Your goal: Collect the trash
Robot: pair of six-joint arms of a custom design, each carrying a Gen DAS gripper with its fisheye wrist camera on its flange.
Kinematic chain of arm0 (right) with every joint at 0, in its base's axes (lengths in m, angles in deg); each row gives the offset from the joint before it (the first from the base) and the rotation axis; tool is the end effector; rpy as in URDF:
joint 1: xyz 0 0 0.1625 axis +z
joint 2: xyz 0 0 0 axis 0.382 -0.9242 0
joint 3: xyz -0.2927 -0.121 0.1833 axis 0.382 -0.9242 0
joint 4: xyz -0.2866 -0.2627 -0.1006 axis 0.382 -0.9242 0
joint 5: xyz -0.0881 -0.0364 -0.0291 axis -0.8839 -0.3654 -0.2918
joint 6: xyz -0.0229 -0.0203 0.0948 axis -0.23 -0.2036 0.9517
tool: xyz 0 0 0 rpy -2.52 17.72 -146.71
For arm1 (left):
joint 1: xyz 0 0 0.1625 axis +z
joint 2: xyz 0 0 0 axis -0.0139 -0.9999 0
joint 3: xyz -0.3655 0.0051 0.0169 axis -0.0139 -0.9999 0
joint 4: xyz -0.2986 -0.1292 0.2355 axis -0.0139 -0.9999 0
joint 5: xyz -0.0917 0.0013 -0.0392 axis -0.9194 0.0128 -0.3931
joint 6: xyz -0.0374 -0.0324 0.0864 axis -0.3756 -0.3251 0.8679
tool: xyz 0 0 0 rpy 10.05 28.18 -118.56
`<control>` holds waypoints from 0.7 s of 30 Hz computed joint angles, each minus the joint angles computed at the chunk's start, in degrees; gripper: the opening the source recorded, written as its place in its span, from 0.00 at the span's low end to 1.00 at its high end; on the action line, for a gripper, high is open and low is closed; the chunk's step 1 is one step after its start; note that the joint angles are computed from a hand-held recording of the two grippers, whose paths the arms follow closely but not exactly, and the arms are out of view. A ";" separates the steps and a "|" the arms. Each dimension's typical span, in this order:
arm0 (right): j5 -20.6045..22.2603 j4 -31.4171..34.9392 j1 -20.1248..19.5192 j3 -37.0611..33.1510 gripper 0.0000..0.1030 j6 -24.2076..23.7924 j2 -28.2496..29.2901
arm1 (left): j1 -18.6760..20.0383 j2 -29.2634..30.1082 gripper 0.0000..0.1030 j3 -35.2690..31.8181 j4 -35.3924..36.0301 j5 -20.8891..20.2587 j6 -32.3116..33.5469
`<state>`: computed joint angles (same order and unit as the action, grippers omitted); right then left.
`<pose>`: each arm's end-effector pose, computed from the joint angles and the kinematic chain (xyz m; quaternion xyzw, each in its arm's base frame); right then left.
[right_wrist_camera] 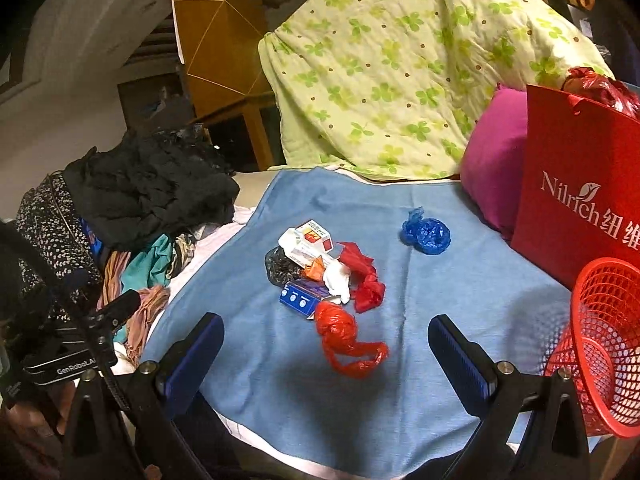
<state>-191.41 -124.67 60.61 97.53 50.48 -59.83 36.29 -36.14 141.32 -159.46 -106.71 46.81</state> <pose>0.0607 -0.3617 0.2866 0.0721 -0.8113 0.5014 0.2920 -0.3240 -0.4937 0.0451 0.3724 0.7828 -0.3799 0.3228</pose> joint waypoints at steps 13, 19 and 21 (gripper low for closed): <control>-0.39 -1.32 0.38 -0.10 1.00 0.63 1.55 | 0.35 0.38 1.00 -0.14 0.08 -0.10 0.22; -0.32 -1.66 0.31 -0.02 1.00 1.08 1.98 | 0.42 0.71 1.00 -0.18 0.45 -0.03 0.09; -0.41 -1.94 0.28 0.05 1.00 1.13 2.08 | 0.41 0.70 1.00 -0.11 0.59 -0.06 -0.05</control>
<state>-191.82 -126.62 60.88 97.58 51.60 -57.74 36.70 -35.43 141.21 -158.87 -106.77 46.75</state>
